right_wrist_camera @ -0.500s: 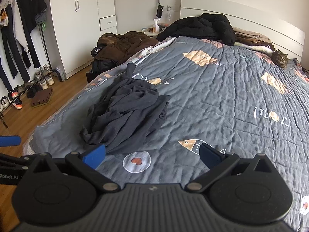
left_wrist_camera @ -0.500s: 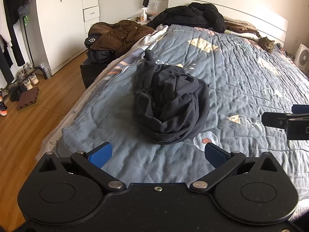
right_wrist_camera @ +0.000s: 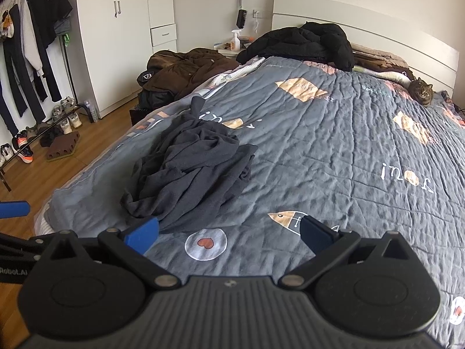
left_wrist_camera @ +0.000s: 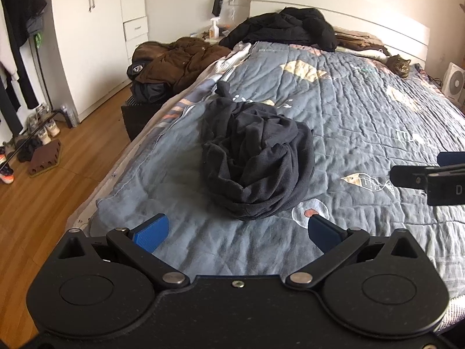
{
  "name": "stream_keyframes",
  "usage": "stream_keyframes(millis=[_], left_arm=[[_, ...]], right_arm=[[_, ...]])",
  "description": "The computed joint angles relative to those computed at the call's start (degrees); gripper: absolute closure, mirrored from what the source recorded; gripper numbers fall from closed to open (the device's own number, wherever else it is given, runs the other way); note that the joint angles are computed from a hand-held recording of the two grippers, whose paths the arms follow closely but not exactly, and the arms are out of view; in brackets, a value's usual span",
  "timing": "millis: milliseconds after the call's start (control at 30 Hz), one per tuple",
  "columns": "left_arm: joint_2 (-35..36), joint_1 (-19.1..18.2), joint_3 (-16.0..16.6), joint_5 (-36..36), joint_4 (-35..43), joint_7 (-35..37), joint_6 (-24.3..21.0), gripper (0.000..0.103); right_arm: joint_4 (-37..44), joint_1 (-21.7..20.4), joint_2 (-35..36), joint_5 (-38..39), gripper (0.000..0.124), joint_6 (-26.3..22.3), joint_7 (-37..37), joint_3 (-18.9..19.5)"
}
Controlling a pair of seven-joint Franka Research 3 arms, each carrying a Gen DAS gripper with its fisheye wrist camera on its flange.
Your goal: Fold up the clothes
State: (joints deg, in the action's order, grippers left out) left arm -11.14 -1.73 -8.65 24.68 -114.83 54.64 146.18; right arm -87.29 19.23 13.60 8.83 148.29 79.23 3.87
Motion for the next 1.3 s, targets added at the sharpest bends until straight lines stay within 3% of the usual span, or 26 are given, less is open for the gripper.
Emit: stream_keyframes(millis=[167,333,1300], left_arm=[[-0.01,-0.54,0.59,-2.25,-0.35,2.20,-0.06,0.000],[0.21,0.05,0.11,-1.41,0.56,-0.24,-2.40,0.000],[0.50,0.63,0.33,0.67,0.69,-2.65,-0.42,0.000]], right_arm=[[-1.22,0.08,-0.72,-0.27,0.021,1.36,-1.47,0.22],[-0.53,-0.06,-0.36,1.49,0.021,0.42,-2.43,0.65],[2.58,0.42,2.98,1.64,0.021,0.02,-2.58,0.53]])
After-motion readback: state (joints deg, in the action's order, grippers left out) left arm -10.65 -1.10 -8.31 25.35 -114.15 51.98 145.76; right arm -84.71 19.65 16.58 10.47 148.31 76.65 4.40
